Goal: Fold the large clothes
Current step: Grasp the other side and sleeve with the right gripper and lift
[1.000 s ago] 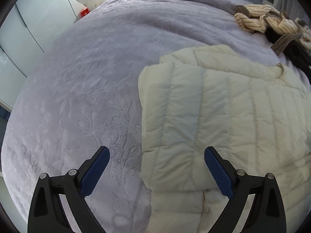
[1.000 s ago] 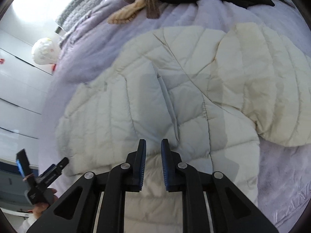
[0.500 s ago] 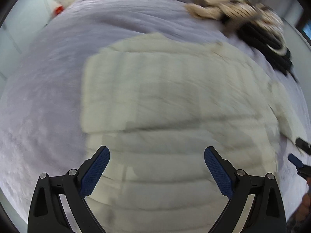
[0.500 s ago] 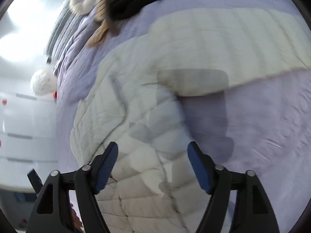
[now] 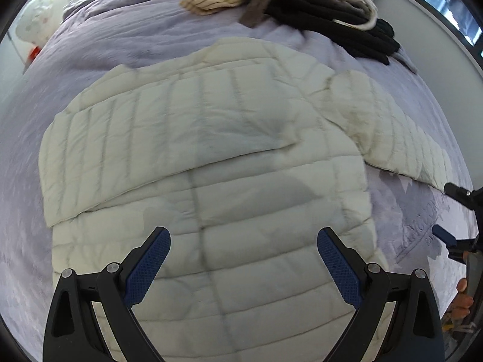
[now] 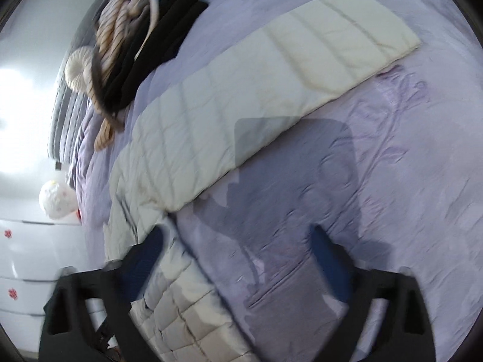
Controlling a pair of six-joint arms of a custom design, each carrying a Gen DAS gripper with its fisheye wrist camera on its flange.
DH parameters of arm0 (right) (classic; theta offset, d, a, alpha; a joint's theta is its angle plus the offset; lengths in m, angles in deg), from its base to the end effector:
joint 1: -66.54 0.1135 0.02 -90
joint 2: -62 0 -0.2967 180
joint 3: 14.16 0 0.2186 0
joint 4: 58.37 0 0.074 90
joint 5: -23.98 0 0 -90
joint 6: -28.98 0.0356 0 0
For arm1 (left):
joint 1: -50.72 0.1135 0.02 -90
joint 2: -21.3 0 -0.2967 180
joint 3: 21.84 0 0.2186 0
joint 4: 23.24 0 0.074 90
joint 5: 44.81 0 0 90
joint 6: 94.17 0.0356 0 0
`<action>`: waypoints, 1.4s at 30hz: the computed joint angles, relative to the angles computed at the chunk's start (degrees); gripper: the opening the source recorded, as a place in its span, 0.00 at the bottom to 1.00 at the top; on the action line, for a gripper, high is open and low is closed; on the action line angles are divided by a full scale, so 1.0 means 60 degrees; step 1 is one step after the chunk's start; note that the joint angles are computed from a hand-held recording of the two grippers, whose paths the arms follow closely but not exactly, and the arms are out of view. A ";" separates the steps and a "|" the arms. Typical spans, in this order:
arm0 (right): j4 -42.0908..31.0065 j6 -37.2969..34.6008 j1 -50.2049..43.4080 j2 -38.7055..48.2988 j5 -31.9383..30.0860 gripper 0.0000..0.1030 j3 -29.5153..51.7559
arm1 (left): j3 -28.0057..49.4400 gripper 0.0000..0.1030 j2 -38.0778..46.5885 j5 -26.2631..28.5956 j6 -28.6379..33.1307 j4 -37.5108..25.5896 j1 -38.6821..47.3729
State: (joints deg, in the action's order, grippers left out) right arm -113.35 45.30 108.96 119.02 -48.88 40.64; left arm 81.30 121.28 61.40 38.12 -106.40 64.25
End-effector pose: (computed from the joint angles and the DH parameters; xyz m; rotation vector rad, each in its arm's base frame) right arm 0.1071 0.0836 0.2631 1.4927 2.1727 0.6395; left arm 0.3022 0.0625 0.3112 0.7412 2.7482 -0.2416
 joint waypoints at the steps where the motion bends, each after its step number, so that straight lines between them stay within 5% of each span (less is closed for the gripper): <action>1: -0.0058 0.0021 -0.0009 -0.0236 0.0053 1.00 -0.0128 | -0.0110 0.95 -0.0107 0.0007 -0.0028 0.0043 -0.0110; 8: -0.0057 -0.0412 -0.0984 -0.1142 -0.0063 1.00 -0.0842 | -0.0783 0.95 -0.0413 -0.0156 -0.0602 0.0412 -0.0937; 13: 0.0702 -0.2422 -0.4071 -0.1889 -0.2346 1.00 -0.1500 | -0.0968 0.95 -0.0500 -0.0189 -0.0735 0.0400 -0.1299; 18: 0.2901 -0.3867 -0.7659 -0.1960 -0.4542 1.00 -0.2730 | -0.0917 0.95 -0.0409 -0.0201 -0.0907 0.0367 -0.1439; 27: 0.6765 -0.2715 -1.0816 -0.2318 -0.6248 0.97 -0.4692 | -0.0493 0.95 -0.0117 -0.0213 -0.0756 0.0370 -0.1256; 29: 0.7554 -0.2229 -1.1164 -0.2027 -0.6491 0.71 -0.4981 | -0.0341 0.95 -0.0033 -0.0235 -0.0751 0.0420 -0.1172; 30: 0.7752 -0.2166 -1.1343 -0.1724 -0.6757 0.38 -0.5017 | -0.0227 0.95 0.0024 -0.0245 -0.0748 0.0444 -0.1114; 31: 0.8082 -0.2085 -1.1431 -0.1395 -0.6985 0.19 -0.5099 | -0.0071 0.95 0.0112 -0.0232 -0.0743 0.0444 -0.1043; 42: 0.9614 -0.2221 -0.9424 -0.0602 -0.6081 0.14 -0.4126 | 0.1409 0.95 0.0948 -0.0026 -0.0599 0.0178 0.0064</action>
State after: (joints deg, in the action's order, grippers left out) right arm -55.66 31.97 52.42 115.41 -85.37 15.89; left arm 89.76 126.97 61.24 34.52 -105.34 64.63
